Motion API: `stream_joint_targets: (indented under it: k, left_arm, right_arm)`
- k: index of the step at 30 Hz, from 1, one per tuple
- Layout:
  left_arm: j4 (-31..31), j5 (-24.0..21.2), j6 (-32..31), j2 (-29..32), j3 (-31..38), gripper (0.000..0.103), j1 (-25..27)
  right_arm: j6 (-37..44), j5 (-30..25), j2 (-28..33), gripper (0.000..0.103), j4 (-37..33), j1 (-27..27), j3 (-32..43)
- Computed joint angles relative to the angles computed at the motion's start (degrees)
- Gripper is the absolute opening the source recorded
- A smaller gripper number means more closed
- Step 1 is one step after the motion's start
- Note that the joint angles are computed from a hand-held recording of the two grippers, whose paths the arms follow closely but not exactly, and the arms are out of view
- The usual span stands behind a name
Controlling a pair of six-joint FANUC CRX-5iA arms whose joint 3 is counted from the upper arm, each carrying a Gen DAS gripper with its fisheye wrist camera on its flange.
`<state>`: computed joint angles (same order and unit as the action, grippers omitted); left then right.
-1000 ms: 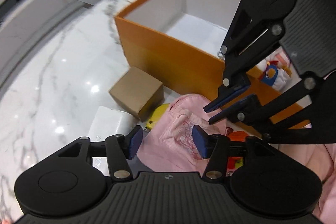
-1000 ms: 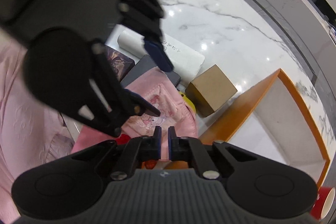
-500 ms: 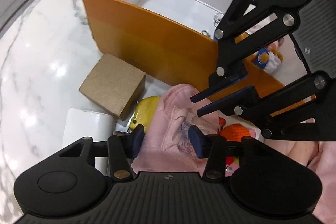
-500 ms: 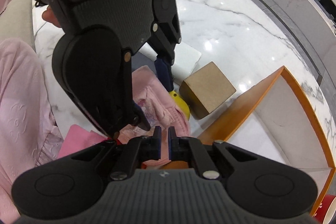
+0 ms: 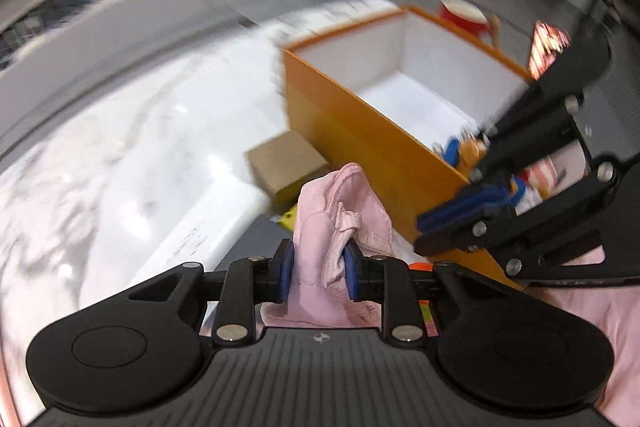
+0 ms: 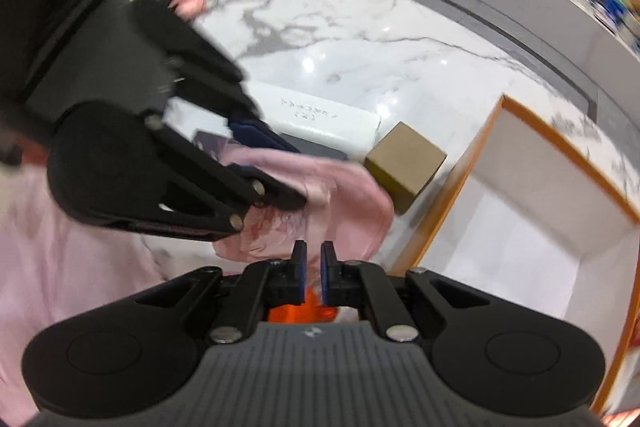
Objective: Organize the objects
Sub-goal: 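Grasp the pink pouch with the left gripper while the right grasps the pink flat case, then lift the pink pouch with the left gripper while the right lifts the pink case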
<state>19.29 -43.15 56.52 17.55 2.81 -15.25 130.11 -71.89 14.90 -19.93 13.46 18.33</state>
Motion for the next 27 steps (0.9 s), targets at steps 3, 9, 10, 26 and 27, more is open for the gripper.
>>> stream_joint_targets:
  k: [3, 9, 10, 26, 27]
  left_arm:
    - [-6.76, 7.41, 8.03, -6.96, -7.53, 0.029, -1.56]
    - [-19.2, 10.76, 20.71, -12.49, -12.73, 0.029, -5.04]
    - [-23.44, 10.62, 24.74, -12.0, -11.89, 0.029, -6.01]
    - [-45.59, 3.47, 44.53, -5.43, -2.51, 0.029, -13.78]
    - [-45.16, 3.75, 44.49, -5.49, -2.76, 0.029, -13.51]
  right_arm:
    - [-5.23, 4.54, -5.12, 0.008, -1.41, -0.53, -6.4]
    - [-15.1, 10.93, -15.08, 0.011, -6.12, -2.64, -18.79]
    - [-17.39, 13.36, -16.04, 0.011, -6.51, -1.74, -21.01]
    - [-43.78, 16.44, -12.8, 0.053, -19.26, -9.35, -28.9]
    - [-44.28, 15.73, -12.04, 0.053, -20.15, -9.73, -28.43]
